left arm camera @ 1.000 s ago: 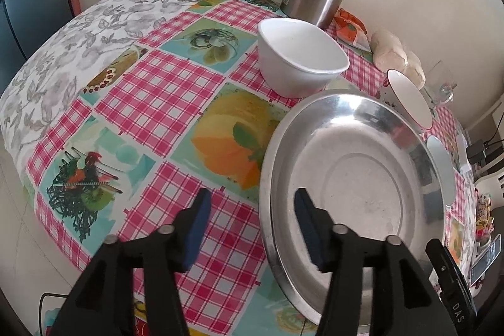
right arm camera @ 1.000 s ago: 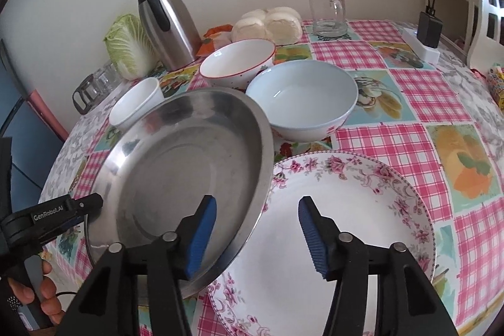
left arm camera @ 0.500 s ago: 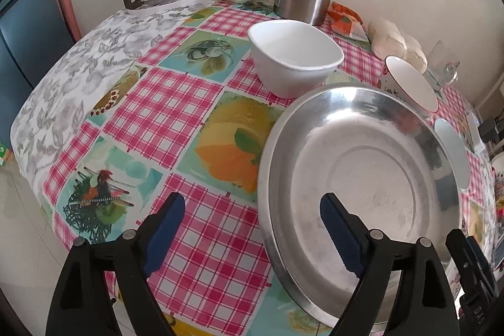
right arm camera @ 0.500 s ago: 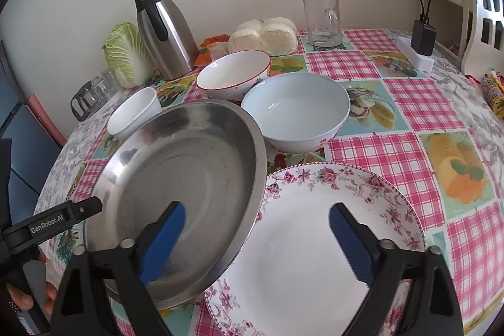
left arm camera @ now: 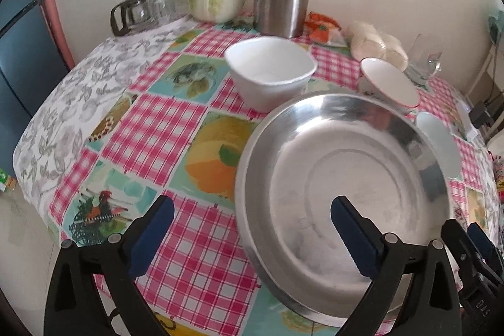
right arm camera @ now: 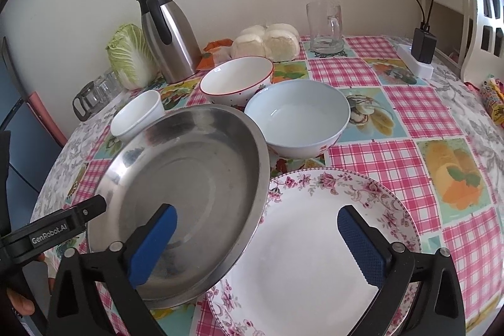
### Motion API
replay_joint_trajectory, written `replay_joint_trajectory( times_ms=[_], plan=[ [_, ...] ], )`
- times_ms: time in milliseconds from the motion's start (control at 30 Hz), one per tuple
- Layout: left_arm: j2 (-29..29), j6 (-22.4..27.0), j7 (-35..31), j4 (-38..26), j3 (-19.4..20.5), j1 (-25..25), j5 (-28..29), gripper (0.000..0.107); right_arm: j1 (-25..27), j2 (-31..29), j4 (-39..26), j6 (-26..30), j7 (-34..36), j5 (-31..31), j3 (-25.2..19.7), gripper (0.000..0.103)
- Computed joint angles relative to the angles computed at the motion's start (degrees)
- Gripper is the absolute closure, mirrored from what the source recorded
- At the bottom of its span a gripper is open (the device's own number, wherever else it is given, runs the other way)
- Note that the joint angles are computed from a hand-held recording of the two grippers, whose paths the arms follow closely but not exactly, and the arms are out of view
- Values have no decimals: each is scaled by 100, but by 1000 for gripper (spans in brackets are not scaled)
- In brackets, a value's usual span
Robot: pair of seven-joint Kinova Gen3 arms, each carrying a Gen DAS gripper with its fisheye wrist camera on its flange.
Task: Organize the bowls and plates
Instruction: 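Move both grippers to the rim of the pink floral round plate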
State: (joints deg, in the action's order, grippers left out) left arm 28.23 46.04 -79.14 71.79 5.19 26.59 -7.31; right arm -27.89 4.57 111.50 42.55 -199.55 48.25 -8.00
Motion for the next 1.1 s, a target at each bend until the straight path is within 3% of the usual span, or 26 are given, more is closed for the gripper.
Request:
replay_joint_trajectory(
  times_ms=[233,567,867,1000,1100],
  plan=[
    [-416,-959,-269,691,207,-143,223,7,-80,-172,107,275,-315,198,-122,0],
    [-871,-1645,-998,1378,665,-486,1072,7,-128,-567,445,944,-1032,124,-472,0],
    [-969,-1308,-1643,1456,971,-646,1924,7,-99,-928,830,1461,-1670,-177,-870,0],
    [-1002,-1151,-1472,1486,820,-374,1823,7,-79,-965,909,1508,-1714,-350,-932,0],
    [-1048,-1092,-1597,1648,971,-579,2258,7,-68,-968,945,1545,-1697,-483,-952,0]
  ],
)
